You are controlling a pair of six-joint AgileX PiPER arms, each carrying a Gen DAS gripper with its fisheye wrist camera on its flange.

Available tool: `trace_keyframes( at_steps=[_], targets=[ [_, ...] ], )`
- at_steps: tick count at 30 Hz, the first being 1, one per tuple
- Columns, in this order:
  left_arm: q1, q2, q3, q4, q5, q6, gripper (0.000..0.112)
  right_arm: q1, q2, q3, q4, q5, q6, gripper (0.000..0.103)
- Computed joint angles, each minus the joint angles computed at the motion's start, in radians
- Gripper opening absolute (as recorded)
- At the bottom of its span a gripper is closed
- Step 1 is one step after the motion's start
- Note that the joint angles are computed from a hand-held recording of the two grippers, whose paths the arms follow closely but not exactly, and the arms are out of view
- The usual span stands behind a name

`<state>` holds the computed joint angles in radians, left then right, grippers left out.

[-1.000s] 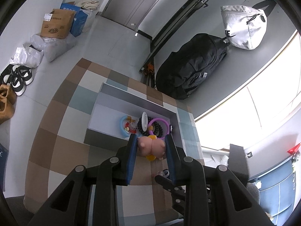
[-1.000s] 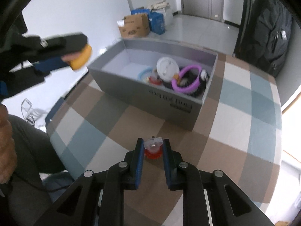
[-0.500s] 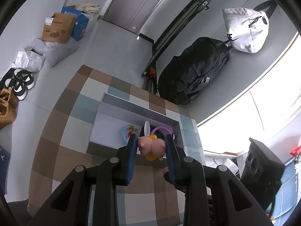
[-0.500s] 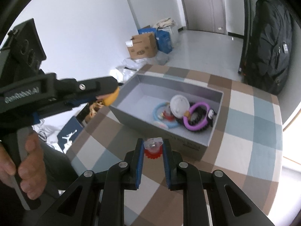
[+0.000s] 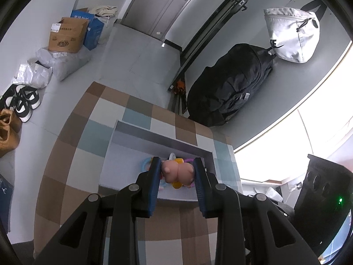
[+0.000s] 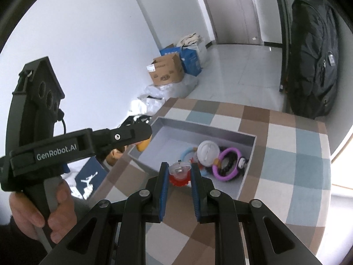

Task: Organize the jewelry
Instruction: 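Carry the doll and red-white toy into the grey box and open both grippers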

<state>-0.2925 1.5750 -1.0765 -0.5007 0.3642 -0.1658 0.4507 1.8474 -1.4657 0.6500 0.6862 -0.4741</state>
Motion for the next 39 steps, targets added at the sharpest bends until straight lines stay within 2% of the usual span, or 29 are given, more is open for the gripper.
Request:
trace_keyframes(
  at_steps=[10,33,37,39],
  targets=[
    [-0.019,0.07,-0.101,0.135,0.029,-0.114,0.024,-0.042,0.088,-0.117,0.02,0.052,0.026,0.018],
    [-0.004,0.217,-0.244,0.099,0.127,-0.115,0.024,-0.101,0.194,-0.246,0.023,0.12,0.09,0.018],
    [0.008,0.232,-0.248,0.005,0.136,-0.041,0.024,-0.108,0.211,-0.268,0.031,0.148,0.111,0.019],
    [0.009,0.247,-0.267,-0.01,0.156,-0.026,0.028,-0.118,0.222,-0.278,0.047,0.166,0.122,0.021]
  ],
)
